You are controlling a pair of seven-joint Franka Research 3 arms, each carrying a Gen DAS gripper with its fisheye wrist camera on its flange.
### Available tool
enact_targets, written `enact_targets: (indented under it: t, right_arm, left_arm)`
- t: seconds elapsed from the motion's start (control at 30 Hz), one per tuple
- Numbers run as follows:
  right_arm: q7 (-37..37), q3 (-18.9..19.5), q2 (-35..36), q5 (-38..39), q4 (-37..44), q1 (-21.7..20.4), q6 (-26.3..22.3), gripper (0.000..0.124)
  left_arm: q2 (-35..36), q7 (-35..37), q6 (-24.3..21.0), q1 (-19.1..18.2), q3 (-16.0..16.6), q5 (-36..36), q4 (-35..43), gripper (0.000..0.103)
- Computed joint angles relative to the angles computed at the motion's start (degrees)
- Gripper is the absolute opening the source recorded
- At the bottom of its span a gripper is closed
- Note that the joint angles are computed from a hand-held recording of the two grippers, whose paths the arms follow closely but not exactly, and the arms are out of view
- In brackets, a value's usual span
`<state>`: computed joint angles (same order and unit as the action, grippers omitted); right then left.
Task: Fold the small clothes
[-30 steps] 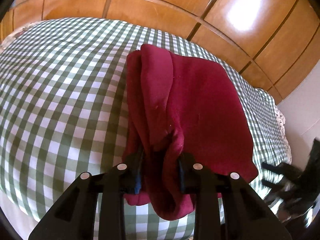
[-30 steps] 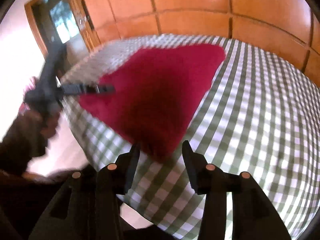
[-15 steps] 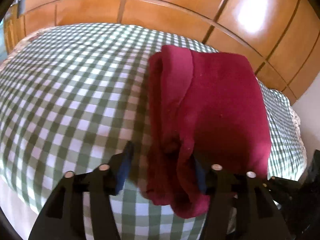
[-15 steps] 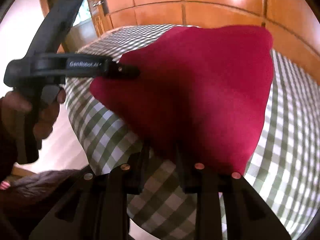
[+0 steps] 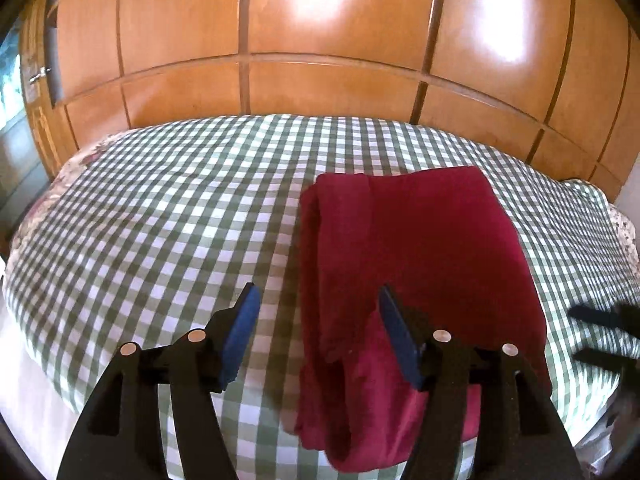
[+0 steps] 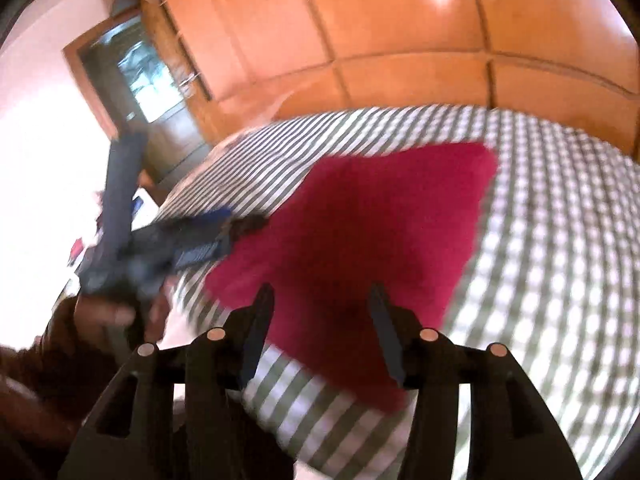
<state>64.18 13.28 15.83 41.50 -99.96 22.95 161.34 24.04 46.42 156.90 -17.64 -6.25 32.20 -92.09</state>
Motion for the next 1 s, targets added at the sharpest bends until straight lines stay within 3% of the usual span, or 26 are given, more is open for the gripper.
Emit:
enact_targets:
  t: [0.13, 0.33, 0.53, 0.7, 0.87, 0.93, 1.0]
  right_arm:
    - [6.0, -2.5, 6.1, -4.7, 9.0, 0.2, -3.8, 0.051]
    - [16.9, -5.9, 18.6, -15.1, 27.2, 1.1, -13.3, 0.05]
    - [21.3, -5.9, 24.6, -19.9, 34.7, 1.3, -17.8, 0.05]
    - [20.4, -5.0, 24.2, -21.1, 33.0, 1.2, -14.9, 0.056]
    - [13.9, 0.9, 17.4, -10.5, 21.7, -4.1, -6.8, 0.08]
    - [11.3, 2.7, 15.8, -5.4, 18.5, -6.4, -6.3, 0.084]
    - [11.6, 2.1, 15.4, -3.0, 16.7, -6.9, -7.5, 0.084]
  left_arm:
    - [0.9, 0.5, -0.8, -0.6, 0.2, 0.7, 1.1, 0.061]
    - [1.5, 1.7, -1.4, -0.1, 0.0, -0.2, 1.1, 0.061]
    - [2.1, 2.3, -0.4, 0.7, -0.3, -1.9, 0.4, 0.066]
    - [2.5, 3.9, 2.2, 2.2, -1.4, -5.0, -1.4, 0.068]
    - [1.9, 7.6, 8.0, 5.5, -3.8, -10.0, -5.4, 0.068]
    - [2.3, 10.7, 10.1, 7.9, -6.3, -13.7, -6.2, 0.068]
    - [3.0, 15.6, 12.0, 12.2, -11.0, -19.5, -7.1, 0.068]
